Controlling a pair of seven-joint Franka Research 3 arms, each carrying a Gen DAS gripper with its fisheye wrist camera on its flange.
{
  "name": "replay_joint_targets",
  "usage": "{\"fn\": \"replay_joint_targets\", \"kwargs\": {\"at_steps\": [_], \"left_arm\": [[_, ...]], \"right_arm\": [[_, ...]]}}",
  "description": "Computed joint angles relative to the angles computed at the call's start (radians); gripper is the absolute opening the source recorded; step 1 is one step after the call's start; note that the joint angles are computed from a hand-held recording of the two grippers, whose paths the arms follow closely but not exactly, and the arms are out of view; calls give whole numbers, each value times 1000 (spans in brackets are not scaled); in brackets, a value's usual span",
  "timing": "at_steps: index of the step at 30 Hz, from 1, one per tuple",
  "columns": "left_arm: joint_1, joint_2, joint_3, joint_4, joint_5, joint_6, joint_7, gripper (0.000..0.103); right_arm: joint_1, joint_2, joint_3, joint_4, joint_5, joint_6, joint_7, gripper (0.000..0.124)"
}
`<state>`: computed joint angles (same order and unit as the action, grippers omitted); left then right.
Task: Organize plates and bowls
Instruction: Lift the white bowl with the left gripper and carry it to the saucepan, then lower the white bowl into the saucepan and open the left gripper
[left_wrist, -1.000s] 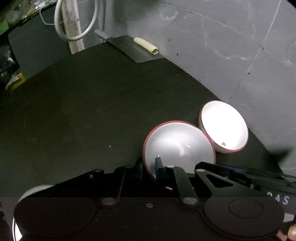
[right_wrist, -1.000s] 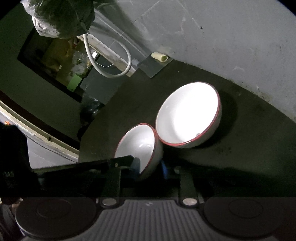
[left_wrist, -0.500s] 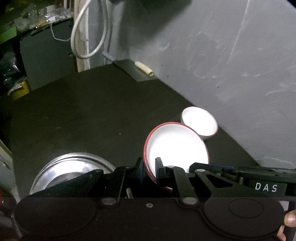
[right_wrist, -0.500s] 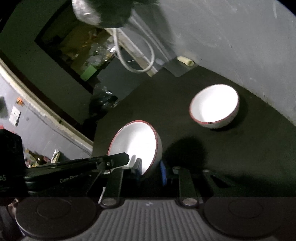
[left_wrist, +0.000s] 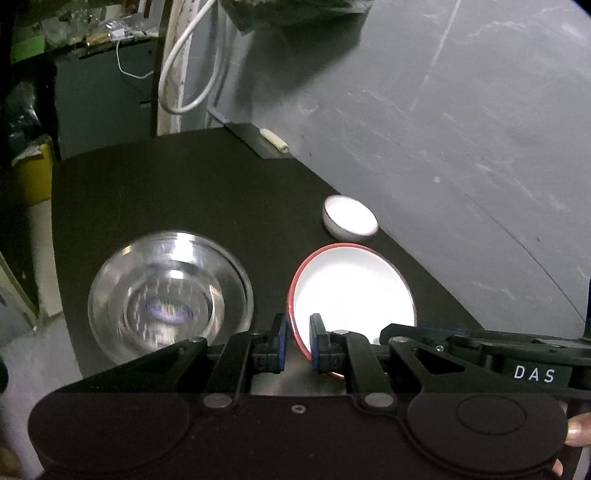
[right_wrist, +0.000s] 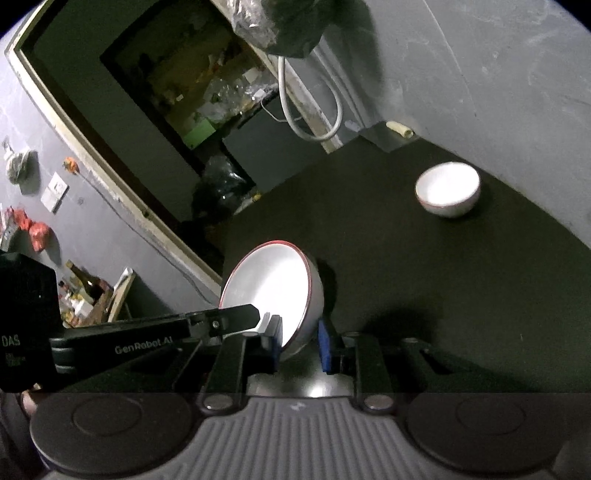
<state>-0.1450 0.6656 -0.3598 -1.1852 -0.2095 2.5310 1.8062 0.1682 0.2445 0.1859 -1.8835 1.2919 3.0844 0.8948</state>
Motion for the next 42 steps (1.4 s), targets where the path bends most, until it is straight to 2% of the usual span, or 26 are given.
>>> {"fn": "replay_joint_targets", "kwargs": {"at_steps": [3,7,12,16,21,31,42], "left_arm": [[37,-71,-26,-115,-42,6,30,12],[61,-154,-32,-239,-96,1,40,12],[50,-201,-8,-299,-106,-10,40,12],[17,-191,29,-268,-56,-54,-17,13],[-18,-142,58,-185,12,-110,-97,13],[-55,-72,77,-67,102,-190,-213,15],[-66,-29,83,-1,130,-272,-270,16]], "right_arm": [[30,-53,-6,-80,-41,23,62,23],[72,-111,-27,-173,-126,39,178,23],[102,-137,-59,-227,-305,20,348,23],[96,-134,-69,-220,-399,-22,405,23],[71,-100,-80,-169,-481,-115,433,23],[31,-44,-87,-81,-538,-257,410,23],[26,-12,-99,-31,-625,-337,446,23]]}}
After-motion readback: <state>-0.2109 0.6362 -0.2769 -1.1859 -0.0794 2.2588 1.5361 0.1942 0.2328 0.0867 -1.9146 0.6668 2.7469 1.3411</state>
